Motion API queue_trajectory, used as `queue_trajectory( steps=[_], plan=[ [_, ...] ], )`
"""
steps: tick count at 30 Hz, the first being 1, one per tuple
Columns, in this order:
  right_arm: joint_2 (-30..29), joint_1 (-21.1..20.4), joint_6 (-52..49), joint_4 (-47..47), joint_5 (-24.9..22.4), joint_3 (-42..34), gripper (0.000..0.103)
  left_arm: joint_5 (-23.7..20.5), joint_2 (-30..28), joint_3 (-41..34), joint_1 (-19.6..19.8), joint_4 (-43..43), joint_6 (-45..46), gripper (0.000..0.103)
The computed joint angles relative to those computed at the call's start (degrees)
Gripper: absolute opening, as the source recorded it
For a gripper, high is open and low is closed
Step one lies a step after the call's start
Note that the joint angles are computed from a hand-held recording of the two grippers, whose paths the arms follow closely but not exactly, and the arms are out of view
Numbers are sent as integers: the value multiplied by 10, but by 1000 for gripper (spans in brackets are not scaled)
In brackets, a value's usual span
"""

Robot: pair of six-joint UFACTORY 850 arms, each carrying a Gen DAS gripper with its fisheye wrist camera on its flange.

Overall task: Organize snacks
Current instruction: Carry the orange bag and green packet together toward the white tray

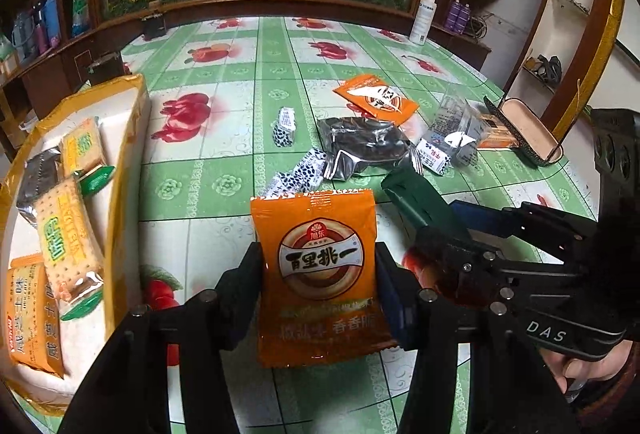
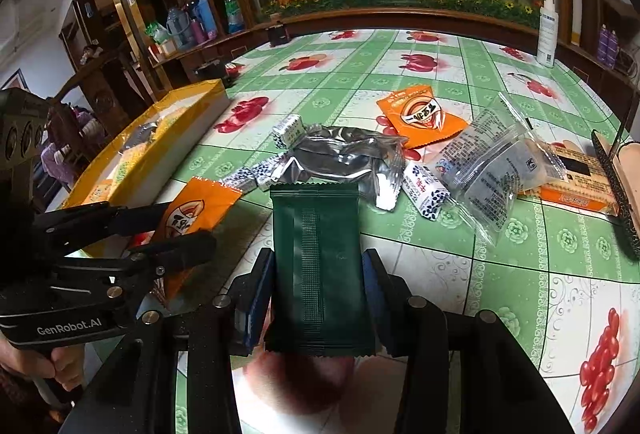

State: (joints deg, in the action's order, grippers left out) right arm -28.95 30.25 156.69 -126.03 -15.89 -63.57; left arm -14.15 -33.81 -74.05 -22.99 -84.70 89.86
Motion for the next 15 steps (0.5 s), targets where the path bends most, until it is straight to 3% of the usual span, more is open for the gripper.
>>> queue_trajectory(
  steps=[10, 15],
  plan=[
    [7, 7, 89, -62, -12, 12, 48, 21, 22, 25, 3, -137, 149, 53],
    [9, 11, 98, -60, -13, 14, 48, 30, 32, 38, 1, -247, 266, 53]
  ],
)
